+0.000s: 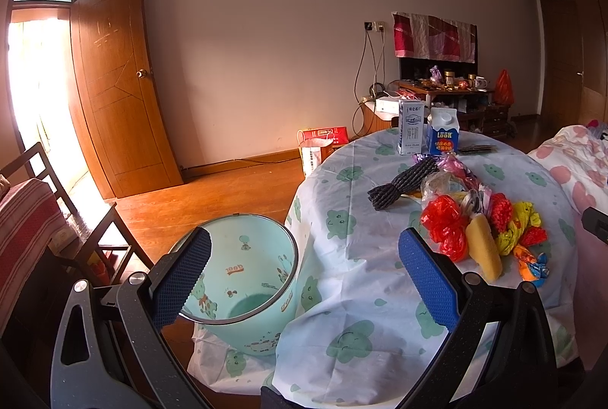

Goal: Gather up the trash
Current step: 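Reach the left tool to the red plastic bag and close on it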

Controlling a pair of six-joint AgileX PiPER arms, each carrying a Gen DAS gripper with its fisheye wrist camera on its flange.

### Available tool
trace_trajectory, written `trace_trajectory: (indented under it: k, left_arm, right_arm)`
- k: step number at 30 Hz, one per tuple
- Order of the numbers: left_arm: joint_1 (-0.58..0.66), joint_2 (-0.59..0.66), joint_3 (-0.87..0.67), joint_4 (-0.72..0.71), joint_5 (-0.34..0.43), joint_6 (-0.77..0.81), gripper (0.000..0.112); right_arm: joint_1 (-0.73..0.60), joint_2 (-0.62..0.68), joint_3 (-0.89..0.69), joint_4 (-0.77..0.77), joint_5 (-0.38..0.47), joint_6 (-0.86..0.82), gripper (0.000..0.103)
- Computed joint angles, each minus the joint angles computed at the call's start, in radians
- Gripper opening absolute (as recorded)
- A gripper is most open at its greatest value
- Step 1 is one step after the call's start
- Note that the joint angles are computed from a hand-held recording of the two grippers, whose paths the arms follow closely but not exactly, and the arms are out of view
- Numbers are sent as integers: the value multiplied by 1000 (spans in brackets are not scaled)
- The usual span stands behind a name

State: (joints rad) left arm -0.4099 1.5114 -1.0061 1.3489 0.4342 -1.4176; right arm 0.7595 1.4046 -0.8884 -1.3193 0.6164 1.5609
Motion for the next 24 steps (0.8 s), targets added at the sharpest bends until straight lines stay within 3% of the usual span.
trace_trajectory:
  k: [5,12,19,20,21,24]
  left_arm:
    - [-11,93,-17,37,10,-48,97]
    - [-23,264,-78,37,6,-55,97]
    - [-18,351,-126,-3,-30,-16,97]
    - [-18,357,-129,-13,-34,-7,97]
    - [-19,360,-130,-14,-38,-7,97]
    - [-23,364,-134,-17,-45,4,97]
  right_arm:
    - [-56,65,14,-69,1,74,98]
    - [-181,183,43,-163,-76,181,98]
    - [-220,247,42,-224,-140,242,97]
    - [-220,247,46,-240,-149,255,96]
    - [-218,248,46,-247,-162,255,88]
    - [-229,271,23,-162,-222,160,76]
